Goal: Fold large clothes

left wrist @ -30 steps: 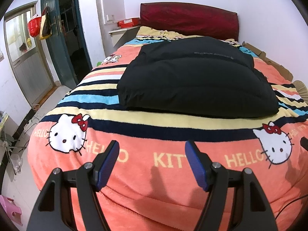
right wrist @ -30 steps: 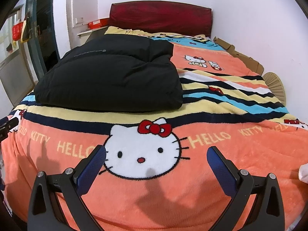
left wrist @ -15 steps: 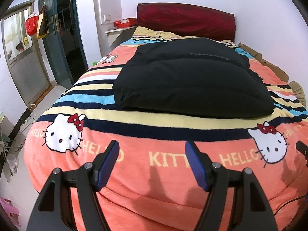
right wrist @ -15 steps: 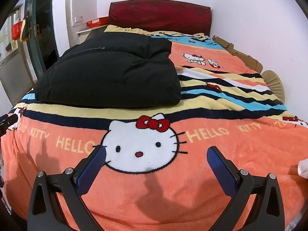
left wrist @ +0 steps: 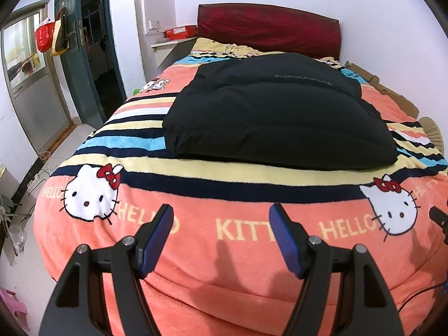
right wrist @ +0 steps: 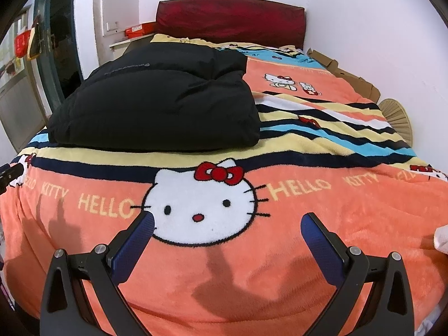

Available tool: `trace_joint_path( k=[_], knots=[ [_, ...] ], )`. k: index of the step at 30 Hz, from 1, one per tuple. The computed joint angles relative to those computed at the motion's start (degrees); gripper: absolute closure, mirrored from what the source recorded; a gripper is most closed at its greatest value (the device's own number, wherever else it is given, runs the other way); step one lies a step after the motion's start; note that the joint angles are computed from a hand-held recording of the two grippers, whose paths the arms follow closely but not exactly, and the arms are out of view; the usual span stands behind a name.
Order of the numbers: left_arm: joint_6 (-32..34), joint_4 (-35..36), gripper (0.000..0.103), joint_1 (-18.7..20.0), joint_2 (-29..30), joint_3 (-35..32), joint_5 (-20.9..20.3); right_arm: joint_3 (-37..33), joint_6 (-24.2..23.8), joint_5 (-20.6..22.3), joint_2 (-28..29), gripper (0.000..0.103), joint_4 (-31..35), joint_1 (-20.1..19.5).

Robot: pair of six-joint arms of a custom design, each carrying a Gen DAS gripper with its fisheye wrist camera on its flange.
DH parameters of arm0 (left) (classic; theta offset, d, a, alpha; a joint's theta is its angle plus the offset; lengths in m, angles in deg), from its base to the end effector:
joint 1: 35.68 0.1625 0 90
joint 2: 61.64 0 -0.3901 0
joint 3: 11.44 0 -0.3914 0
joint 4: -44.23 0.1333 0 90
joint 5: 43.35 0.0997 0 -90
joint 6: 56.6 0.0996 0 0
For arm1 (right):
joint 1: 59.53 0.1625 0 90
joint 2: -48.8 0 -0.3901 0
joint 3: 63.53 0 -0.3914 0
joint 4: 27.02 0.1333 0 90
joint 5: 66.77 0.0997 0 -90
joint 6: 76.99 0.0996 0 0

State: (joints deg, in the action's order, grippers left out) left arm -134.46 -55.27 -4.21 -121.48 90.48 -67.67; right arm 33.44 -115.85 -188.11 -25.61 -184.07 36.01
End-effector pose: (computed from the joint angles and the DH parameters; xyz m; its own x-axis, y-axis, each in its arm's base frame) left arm -0.3508 -0.4774 0.1492 -0.6598 -0.3023 -0.6879 0.3501 0.6864 -0.6374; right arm 0.1388 -0.5864 0.3973 -0.6462 -0.2272 0.7286 -0.6091 0.7288 -0.3129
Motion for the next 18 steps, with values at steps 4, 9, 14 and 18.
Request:
trace_joint_path(
  k=[4, 9, 14, 18],
  knots=[
    [1.30, -1.78, 0.034, 0.13, -0.13, 0.70, -0.26, 0.05, -0.19, -0.24, -0.04, 0.001, -0.08, 0.01],
    [2.63, -3.76, 0.034, 0.35, -0.19, 1.45, -0.30, 0.17, -0.34, -0.59, 0.05, 0.001, -0.41, 0.20],
    [3.16, -4.96, 0.034, 0.47, -0.31, 1.98, -0.39, 0.18, -0.42, -0.99, 0.12, 0.001, -0.47, 0.33],
    [3.44, -5.66, 0.034, 0.52, -0.44, 2.32, -0.46, 0.23, -0.62, -1.27, 0.15, 0.001, -0.61, 0.41]
  ],
)
